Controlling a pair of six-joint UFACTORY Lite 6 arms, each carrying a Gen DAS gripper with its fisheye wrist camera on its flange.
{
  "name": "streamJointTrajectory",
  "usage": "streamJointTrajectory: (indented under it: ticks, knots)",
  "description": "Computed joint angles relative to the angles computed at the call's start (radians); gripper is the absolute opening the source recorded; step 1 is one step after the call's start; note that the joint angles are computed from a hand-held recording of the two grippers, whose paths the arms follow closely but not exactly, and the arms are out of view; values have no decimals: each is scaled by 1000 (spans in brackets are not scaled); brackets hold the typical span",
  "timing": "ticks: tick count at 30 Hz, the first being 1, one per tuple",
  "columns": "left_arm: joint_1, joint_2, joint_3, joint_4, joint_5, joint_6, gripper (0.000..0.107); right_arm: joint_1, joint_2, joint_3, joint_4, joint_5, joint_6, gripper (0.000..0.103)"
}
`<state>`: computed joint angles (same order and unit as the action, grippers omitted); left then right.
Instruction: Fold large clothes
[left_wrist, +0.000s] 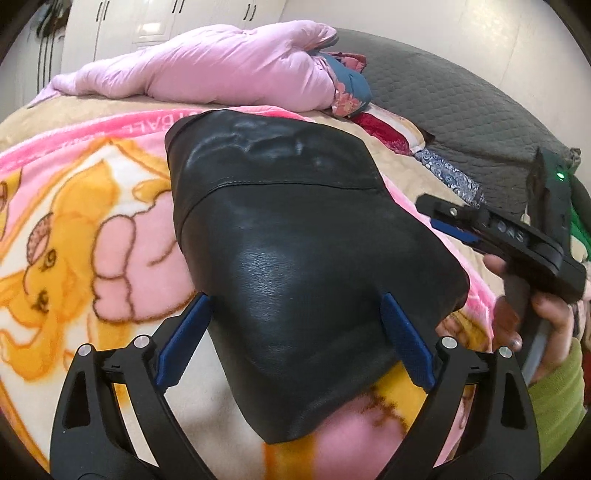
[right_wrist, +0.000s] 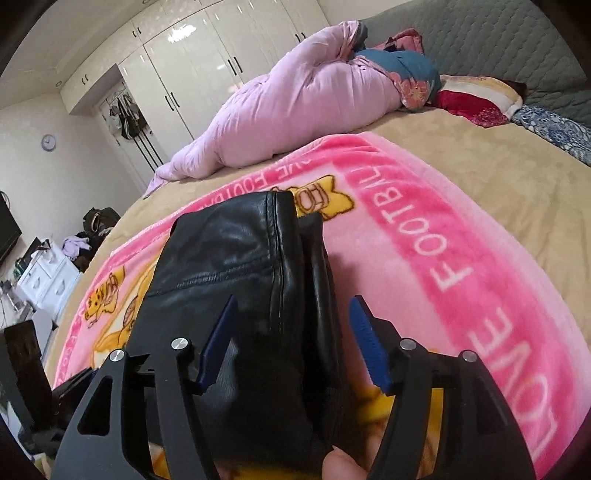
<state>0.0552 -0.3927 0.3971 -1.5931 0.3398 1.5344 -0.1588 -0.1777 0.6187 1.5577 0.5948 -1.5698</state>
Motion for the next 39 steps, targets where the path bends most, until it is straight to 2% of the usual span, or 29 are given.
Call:
streamJointTrajectory:
  ticks: [6,10,13,15,19,21,24,25,27,29,31,34,37,39]
  knots:
    - [24,-39,-15,85,21,-79,86,2,-29,-59,-65,-11,45,63]
    - [50,-53,-25,108,40,-91,86,-69,-107,-80,-95,62,101,64]
    - [36,-9,-13,88,26,-65,86,-92,-73,-2,-128,124,172,64]
    - [26,8,-13,53,26,-39,86,-32,-2,77,-200,54,277,63]
    - [26,6,-12,57,24,-42,86,46,194,192,-294,49,418,48]
    - [31,3,-11,72,28,-54,86,70,242,190,-215,53,345,28]
    - [37,-51,-28,87,40,-67,86,40,163,102,-54,102,146,14]
    - [62,-100,-42,61,68,-44,86,20,109,62,-8,133,88,14]
    - [54,-146,-43,22,43,-26,86,-42,0,-7,56,214,6,13]
    - [11,-112,-12,5,-4,-12,87,-55,-61,-28,74,173,-26,13]
    - [-46,11,45,10,-48,-12,87,-45,-40,-16,84,121,-22,13]
    - [-40,115,56,-133,-13,116,91,-22,73,14,75,43,-17,14]
    - [-28,148,48,-184,19,169,92,-42,210,57,55,53,22,21]
    - [-28,141,43,-190,14,176,92,-28,202,30,84,26,-1,31]
